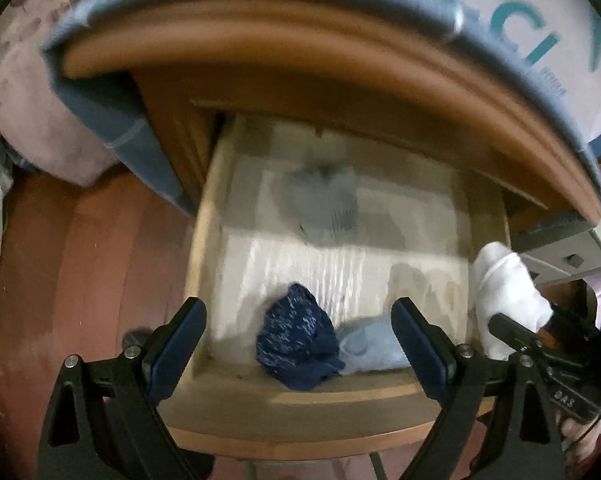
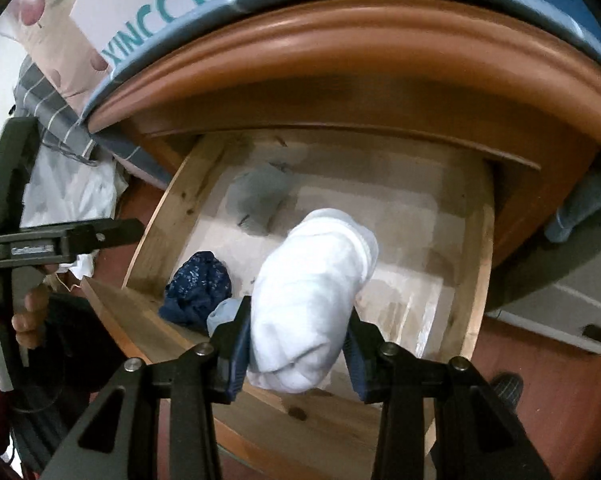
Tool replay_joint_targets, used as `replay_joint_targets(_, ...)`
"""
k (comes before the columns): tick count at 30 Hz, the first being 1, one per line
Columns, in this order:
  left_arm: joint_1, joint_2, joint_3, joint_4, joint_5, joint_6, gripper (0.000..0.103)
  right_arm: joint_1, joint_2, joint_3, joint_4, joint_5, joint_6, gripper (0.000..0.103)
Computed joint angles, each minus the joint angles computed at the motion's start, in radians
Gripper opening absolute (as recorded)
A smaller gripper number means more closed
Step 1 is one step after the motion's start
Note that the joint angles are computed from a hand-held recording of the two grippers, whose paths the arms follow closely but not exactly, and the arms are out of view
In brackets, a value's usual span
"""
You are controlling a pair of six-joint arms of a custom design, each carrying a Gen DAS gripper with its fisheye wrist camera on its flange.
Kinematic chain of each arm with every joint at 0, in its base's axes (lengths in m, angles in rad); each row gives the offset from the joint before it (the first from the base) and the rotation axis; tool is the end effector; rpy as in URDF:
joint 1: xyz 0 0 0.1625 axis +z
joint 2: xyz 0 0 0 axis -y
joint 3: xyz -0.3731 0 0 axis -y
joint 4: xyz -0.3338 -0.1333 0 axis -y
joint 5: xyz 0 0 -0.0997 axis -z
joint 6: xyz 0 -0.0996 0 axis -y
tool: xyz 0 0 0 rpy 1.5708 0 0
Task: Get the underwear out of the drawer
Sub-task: 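Lift the white sock with the right gripper while the left moves over the drawer, then lower the left gripper onto the navy floral underwear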
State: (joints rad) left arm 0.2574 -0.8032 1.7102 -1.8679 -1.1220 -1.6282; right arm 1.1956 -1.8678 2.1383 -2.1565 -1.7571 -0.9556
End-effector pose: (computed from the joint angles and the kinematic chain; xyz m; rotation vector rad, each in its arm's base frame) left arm -0.4338 -0.2967 0.0374 -0.2105 2.4506 -0.4801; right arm -0.0169 -0.3562 0.3679 0.7602 -2.6908 0.1883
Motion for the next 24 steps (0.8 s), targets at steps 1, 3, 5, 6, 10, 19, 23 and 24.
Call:
replay_joint_targets(1,0.01,0.017,-0.018,0.007,-0.015,0.011,0.092,0.002,-0.009,0.001,0.007,0.004,0.002,0.041)
replay_joint_targets(3,0.03,0.039,-0.034,-0.002,-0.059,0.031,0.092,0.0,-0.02,0.003,0.012,0.012,0.003,0.041)
replay_joint_targets(5,0.061,0.06,-0.039,-0.026,-0.119,0.039,0.092,-0.008,-0.05,-0.012,0.068,0.026,0.012,0.041)
replay_joint_targets(6,0.073,0.065,-0.035,-0.038,-0.142,0.036,0.092,-0.016,-0.061,-0.01,0.082,0.029,0.013,0.041)
replay_joint_targets(10,0.111,0.089,-0.032,-0.055,-0.201,0.017,0.092,-0.009,-0.081,-0.051,0.154,0.034,0.031,0.041)
replay_joint_targets(19,0.18,0.125,0.0,-0.148,-0.319,0.015,0.09,-0.014,-0.101,-0.079,0.191,0.072,0.039,0.041)
replay_joint_targets(23,0.202,0.135,0.016,-0.173,-0.364,0.016,0.076,-0.009,-0.112,-0.08,0.204,0.074,0.035,0.041)
replay_joint_targets(24,0.205,0.139,0.011,-0.17,-0.373,0.024,0.075,-0.009,-0.113,-0.077,0.2,0.076,0.034,0.041)
